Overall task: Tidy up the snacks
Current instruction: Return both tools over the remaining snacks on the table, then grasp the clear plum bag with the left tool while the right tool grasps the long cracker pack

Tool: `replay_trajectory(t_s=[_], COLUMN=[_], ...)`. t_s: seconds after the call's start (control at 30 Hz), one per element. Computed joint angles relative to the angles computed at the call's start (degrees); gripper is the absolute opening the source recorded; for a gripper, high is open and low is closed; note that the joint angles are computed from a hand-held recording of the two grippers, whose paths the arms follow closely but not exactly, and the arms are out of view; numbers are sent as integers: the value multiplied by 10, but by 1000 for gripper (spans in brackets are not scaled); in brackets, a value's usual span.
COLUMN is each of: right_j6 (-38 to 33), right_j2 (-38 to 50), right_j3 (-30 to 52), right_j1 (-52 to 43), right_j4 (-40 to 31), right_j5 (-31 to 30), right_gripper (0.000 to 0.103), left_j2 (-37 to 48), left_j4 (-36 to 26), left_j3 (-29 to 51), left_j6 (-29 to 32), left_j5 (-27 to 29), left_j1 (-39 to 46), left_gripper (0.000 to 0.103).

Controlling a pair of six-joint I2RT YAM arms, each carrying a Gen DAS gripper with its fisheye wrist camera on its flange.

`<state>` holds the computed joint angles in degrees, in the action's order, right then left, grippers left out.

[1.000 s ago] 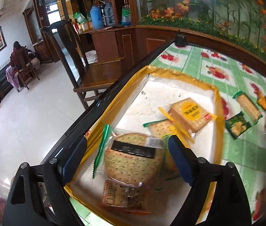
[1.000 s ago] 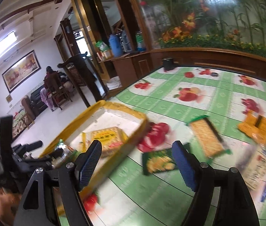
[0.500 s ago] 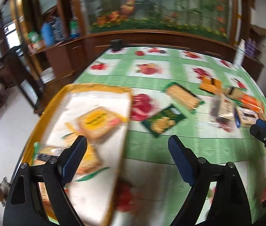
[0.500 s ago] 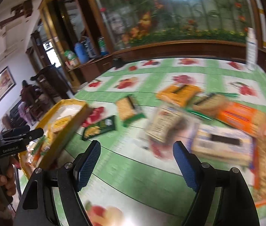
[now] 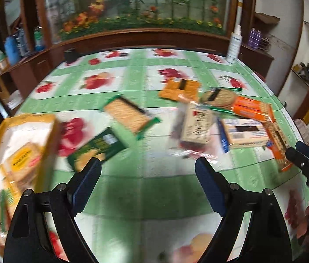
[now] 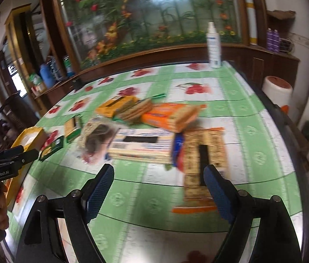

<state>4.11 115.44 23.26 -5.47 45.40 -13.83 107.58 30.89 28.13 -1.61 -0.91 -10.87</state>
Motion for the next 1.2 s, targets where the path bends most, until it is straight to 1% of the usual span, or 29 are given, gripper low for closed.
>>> replay_trajectory(t_s=[0.07,0.17,0.3,0.4,0.57,0.77,0.97,1.1,1.2], right_j6=[-4,-6,-3,-5,-7,-17,-29,-34,-39], right_j2=[-2,6,21,37,65,84,96,111,117], right_j3=[1,8,40,72,109,133,163,196,210], right_j1=[-10,-30,-50,-44,-24,-7,-1,10,17], right_j4=[-6,-13,-48,-81,-105,-123,-155,-196,-214], right_j5=[9,14,12,25,49,84,104,124,137], right_gripper=[87,89,89,89,89,89,88,87,87], left_j2=[23,48,82,104,131,173,206,210,212], left_j4=[-11,-34,-48,-67,-85,-109,-122,-111,-99], left_j3=[28,66,110,139,178,226,259,261,257], left_j6=[-9,-8,-2,0,8,15,14,8,9], left_j5=[-3,8,17,25,7,-8,-25,-23,-23], left_j1=[-18,-33,-40,-39,-48,-61,-73,-75,-76], left_gripper=[88,88,88,88,88,88,89,88,89])
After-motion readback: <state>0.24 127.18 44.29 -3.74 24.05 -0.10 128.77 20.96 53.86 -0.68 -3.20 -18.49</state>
